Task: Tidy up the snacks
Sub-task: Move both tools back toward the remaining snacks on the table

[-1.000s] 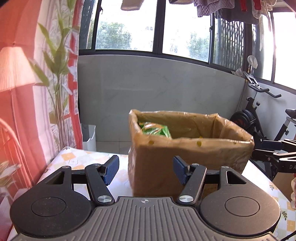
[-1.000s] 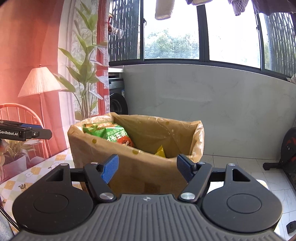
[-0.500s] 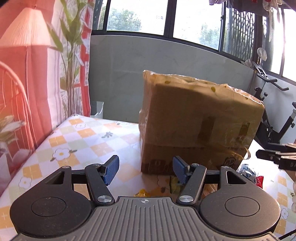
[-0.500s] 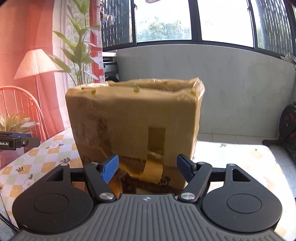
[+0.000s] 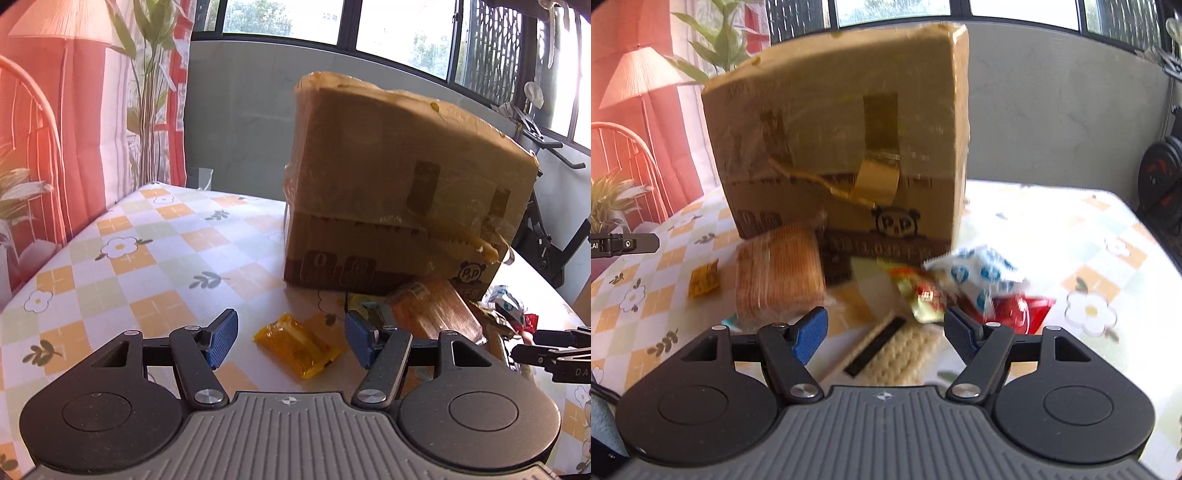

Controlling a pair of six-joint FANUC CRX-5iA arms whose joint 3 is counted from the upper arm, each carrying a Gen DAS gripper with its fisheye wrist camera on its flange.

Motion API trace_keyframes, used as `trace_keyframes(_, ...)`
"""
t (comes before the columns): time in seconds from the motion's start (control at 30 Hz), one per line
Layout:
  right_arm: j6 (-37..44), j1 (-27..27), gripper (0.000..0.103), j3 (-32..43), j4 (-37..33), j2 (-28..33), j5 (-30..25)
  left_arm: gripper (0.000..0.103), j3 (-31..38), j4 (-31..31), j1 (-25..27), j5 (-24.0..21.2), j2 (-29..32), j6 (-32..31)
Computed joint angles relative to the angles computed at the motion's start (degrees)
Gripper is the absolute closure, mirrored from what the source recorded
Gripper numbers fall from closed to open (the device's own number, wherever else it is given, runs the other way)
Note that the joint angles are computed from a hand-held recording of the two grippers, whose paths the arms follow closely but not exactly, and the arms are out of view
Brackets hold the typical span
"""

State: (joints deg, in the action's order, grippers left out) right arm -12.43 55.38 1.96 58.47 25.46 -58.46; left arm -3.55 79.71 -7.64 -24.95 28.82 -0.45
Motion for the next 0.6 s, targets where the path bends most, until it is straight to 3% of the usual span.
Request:
trace_keyframes(0.23, 3.05, -0.82, 0.027, 4.12, -7.81, 2.30, 1.33, 0.037, -0.35, -2.19, 0.50, -1.02, 0.43, 0.63)
trace_keyframes(0.43, 8.12, -1.36, 0.032, 5.99, -6.87, 4.17, 2.31, 0.037, 1.05, -7.14, 1.40, -1.58, 1.28, 5.43)
trace_keyframes(0.6, 5.63, -1.23, 0.035, 4.14, -3.38, 4.27, 2.74, 0.037, 2.97, -13.15, 2.30, -2.62, 2.32, 11.23)
